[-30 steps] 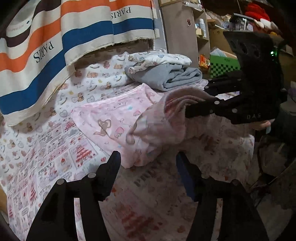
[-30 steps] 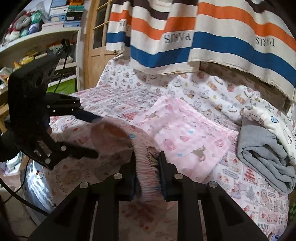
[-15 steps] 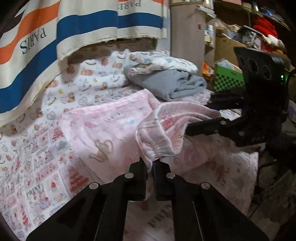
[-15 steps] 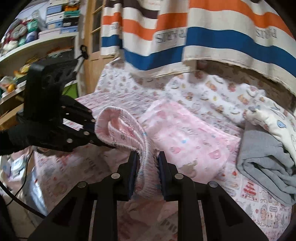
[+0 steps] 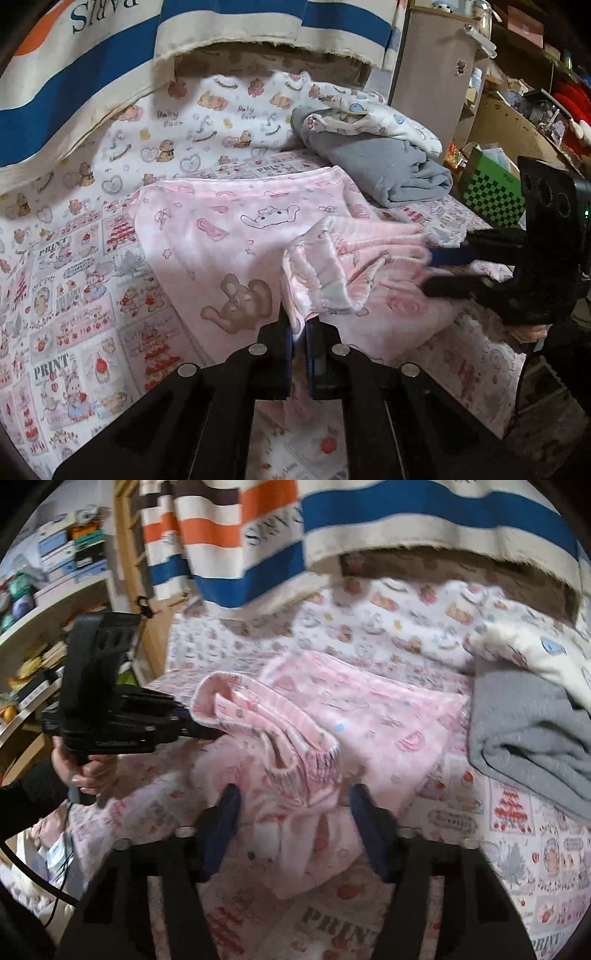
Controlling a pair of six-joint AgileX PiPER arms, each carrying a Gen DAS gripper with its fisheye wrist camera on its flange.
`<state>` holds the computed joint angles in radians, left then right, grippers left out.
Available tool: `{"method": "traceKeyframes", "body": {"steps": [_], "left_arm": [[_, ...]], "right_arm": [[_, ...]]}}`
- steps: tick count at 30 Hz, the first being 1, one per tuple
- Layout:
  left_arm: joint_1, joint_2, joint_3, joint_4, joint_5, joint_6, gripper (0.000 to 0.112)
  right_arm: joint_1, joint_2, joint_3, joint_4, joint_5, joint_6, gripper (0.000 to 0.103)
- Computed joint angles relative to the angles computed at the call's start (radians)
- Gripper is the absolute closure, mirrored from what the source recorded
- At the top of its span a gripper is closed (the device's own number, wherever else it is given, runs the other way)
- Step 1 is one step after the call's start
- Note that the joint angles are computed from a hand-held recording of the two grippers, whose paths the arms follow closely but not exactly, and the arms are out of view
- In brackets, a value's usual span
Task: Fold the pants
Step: 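Lift the elastic waistband with both grippers and fold it over the pants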
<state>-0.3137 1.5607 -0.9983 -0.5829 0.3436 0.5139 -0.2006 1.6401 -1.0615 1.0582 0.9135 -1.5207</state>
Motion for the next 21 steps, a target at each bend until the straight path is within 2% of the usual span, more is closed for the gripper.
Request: {"method": "traceKeyframes", "body": {"steps": [2, 5, 10, 11, 14, 16, 17, 18, 19, 21], "left_arm": [[0.001, 0.017, -0.026, 0.027, 0.011, -0.022, 0.107], [0.007, 0.038, -0.065, 0.046, 0.028, -0.041, 0.107], [0.029, 0.066, -0.095, -0.018, 0.003, 0.037, 0.106], [0.039, 0.084, -0.108, -0.016, 0.021, 0.033, 0.102], [0.078, 0.143, -0.161, 0.014, 0.125, -0.035, 0.068], [0.124, 0.131, -0.137, -0.112, 0.16, 0.064, 0.068], [0.154, 0.115, -0.118, -0.198, 0.188, 0.143, 0.068], [0.183, 0.091, -0.09, -0.277, 0.215, 0.211, 0.068], [0.211, 0.067, -0.063, -0.354, 0.247, 0.285, 0.068], [0.255, 0.017, -0.006, -0.454, 0.309, 0.401, 0.068]], "right_arm": [[0.018, 0.018, -0.02, -0.007, -0.027, 0.041, 0.092], [0.057, 0.008, -0.014, 0.011, -0.126, 0.045, 0.097], [0.08, -0.012, -0.016, 0.07, -0.193, 0.03, 0.098], [0.087, -0.008, -0.025, 0.049, -0.206, 0.059, 0.097], [0.113, 0.039, -0.081, -0.115, -0.21, 0.238, 0.096], [0.118, 0.055, -0.092, -0.197, -0.213, 0.317, 0.095], [0.1, 0.049, -0.083, -0.181, -0.201, 0.297, 0.094], [0.076, 0.039, -0.068, -0.148, -0.186, 0.262, 0.085], [0.053, 0.024, -0.05, -0.118, -0.175, 0.232, 0.081], [-0.008, -0.014, -0.004, -0.028, -0.14, 0.137, 0.051]]}}
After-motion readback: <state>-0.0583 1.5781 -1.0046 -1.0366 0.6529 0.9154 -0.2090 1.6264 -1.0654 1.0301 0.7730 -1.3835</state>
